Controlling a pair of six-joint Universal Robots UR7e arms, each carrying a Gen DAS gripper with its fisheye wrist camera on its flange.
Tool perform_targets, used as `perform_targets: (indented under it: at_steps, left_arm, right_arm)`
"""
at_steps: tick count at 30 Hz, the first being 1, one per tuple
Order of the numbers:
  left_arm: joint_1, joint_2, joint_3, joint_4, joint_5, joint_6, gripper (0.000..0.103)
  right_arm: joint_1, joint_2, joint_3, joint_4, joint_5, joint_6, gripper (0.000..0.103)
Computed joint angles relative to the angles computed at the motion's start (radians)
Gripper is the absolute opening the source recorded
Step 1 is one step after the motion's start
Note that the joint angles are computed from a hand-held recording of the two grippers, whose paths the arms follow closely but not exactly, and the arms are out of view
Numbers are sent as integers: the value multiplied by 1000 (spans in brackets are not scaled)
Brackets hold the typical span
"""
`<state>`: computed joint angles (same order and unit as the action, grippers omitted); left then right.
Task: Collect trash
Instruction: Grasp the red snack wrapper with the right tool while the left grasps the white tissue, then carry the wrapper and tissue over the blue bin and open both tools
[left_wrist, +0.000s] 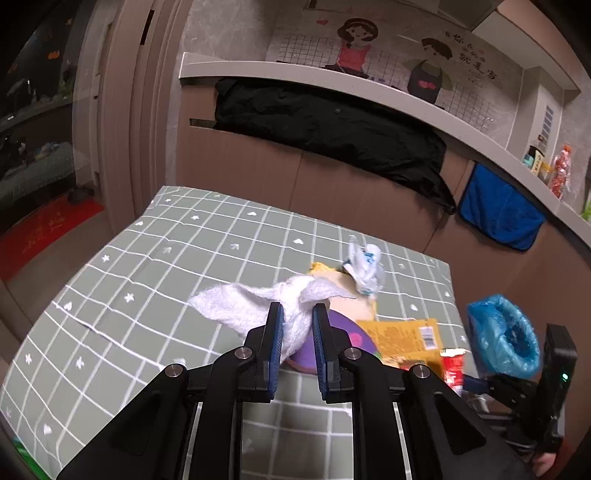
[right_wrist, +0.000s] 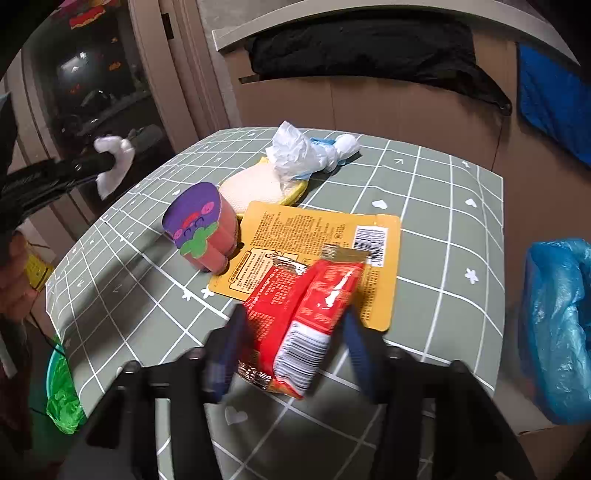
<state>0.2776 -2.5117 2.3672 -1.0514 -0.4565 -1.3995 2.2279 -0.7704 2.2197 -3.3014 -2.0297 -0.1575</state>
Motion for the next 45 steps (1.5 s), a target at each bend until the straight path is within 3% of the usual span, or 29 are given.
perform_targets:
  at_steps: [2,4,12,26,37,45]
  left_arm:
    - [-39,-11,-2,51,-23,-59,17]
    - [-74,-7,-5,114,-42,-122,17]
    - [-181,3,6,211,-116,-244,17]
    - [-347,146,16,174,-155,-297,17]
    - [-332,323,57,-202,-113,-39,17]
    - [-244,499,99,-657,-88,272,17]
  right_arm:
    - [-4,-10,2,12,5,7,31]
    - [-5,-23,12,9,13,14,19]
    - [21,-86,42,-18,13,34,18]
    - [61,-208,125,-104,-29,13,18]
    - [68,-342,188,-177,-86,-49,18]
    - [42,-445,228,-240,-134,-118,18]
